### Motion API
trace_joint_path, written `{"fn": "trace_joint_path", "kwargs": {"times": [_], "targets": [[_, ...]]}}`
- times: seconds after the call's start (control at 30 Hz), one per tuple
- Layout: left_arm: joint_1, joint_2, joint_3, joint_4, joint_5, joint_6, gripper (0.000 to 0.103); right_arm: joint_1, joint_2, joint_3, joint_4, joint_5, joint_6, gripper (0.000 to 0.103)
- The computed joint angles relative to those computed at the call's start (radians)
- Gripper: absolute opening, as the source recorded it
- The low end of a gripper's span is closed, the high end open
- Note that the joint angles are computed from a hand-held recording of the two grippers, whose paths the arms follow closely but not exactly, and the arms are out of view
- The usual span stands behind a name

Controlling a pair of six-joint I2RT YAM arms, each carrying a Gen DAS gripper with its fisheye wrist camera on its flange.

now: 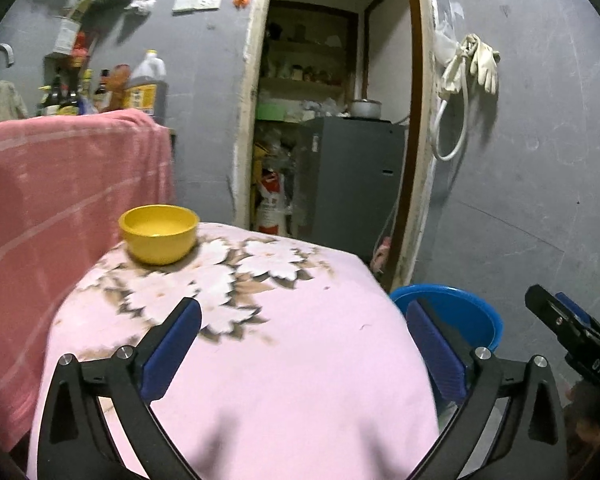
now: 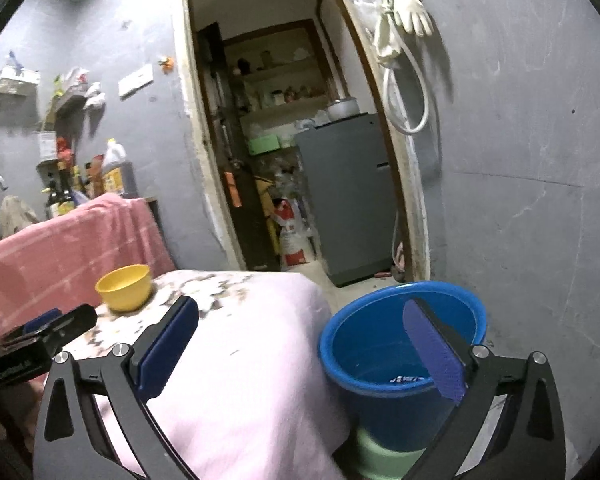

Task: Collect trash

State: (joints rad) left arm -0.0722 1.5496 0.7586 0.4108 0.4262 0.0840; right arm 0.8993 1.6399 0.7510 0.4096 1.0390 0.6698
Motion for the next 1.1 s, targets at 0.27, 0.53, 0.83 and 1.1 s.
{"fn": "trace_joint_path", "kwargs": {"times": [0.27,0.53,0.83,1.1], "targets": [[0.112,-0.100,-0.185,0.101,0.056,0.012,0.101,0.180,0.091,0.040,-0.036,0.156,0.090,0.103],[0.150,-0.123,-0.264,0.158,0.063,0.040,0.101,0.250,0.152,0.110,-0.149,0.232,0.155,0.103],[0.170,-0.124,-0.284,0.176,0.073,0.037,0.101,0.271,0.160,0.130,-0.226,0.240,0.229,0.103],[0.179,-0.115,-0.280,0.178,0.074,0.030,0.101,0.267,0.159,0.128,-0.218,0.238,0.221,0.103]]}}
